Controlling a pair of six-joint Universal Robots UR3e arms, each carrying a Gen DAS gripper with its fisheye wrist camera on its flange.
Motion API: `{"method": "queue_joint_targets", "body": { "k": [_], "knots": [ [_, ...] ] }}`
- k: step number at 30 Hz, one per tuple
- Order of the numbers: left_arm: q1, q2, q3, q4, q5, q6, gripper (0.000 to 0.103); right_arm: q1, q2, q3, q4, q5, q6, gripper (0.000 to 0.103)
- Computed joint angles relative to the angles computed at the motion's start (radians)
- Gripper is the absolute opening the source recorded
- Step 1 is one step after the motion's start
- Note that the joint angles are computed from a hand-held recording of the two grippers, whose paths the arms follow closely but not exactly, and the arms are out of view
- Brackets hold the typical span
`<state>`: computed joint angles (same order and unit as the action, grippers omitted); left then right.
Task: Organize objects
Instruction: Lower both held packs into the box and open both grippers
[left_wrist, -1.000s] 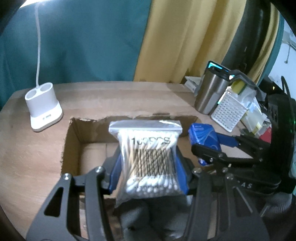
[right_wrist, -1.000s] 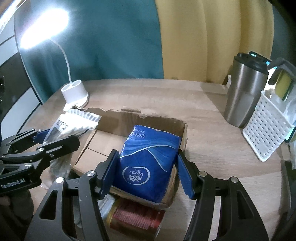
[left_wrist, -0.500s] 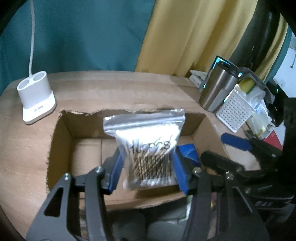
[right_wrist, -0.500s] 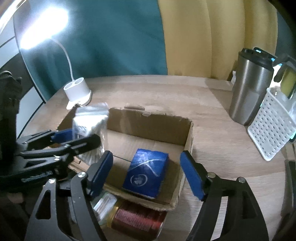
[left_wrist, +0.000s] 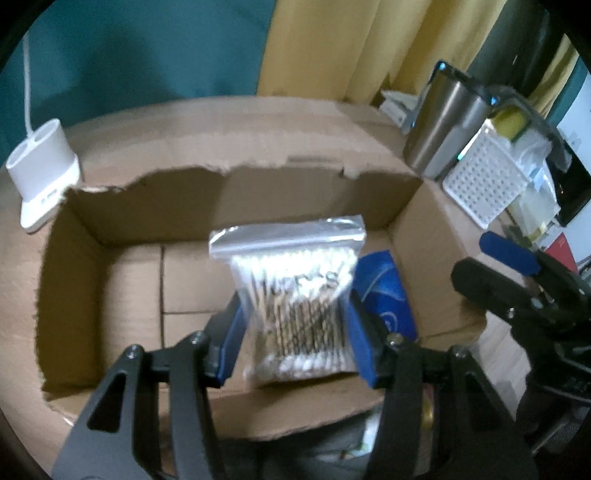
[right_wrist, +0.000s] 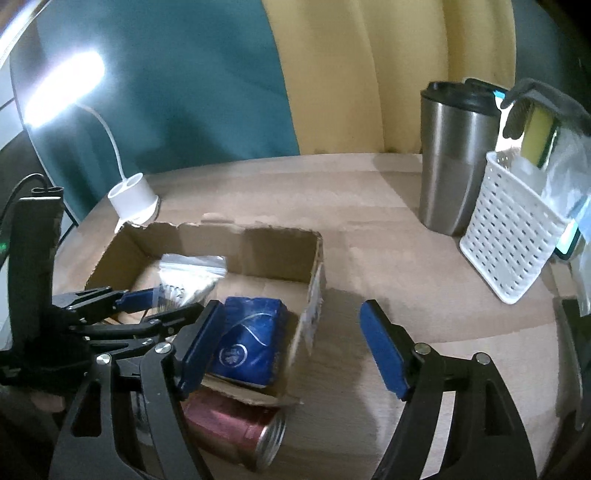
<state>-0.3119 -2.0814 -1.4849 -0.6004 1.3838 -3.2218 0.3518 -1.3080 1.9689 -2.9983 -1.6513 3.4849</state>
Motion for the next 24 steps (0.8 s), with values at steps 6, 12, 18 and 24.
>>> {"method": "queue_joint_targets", "body": {
  "k": [6, 12, 18, 24],
  "knots": [
    [-0.012, -0.011, 0.037, -0.054, -0.026, 0.019, 0.058, -0.032, -0.012, 0.055, -0.044, 0.024, 0.006, 0.078],
    [0.006, 0.035, -0.013, -0.029, -0.053, 0.012, 0.060, -0.028, -0.016, 0.060, -0.046, 0.012, 0.011, 0.078],
    [0.040, 0.130, -0.122, 0.059, -0.078, 0.011, 0.076, 0.002, -0.029, 0.062, -0.037, -0.019, 0.027, 0.078],
    [0.066, 0.231, -0.238, 0.122, -0.071, 0.028, 0.076, 0.059, -0.038, 0.047, -0.012, -0.068, 0.055, 0.078]
  ]
}}
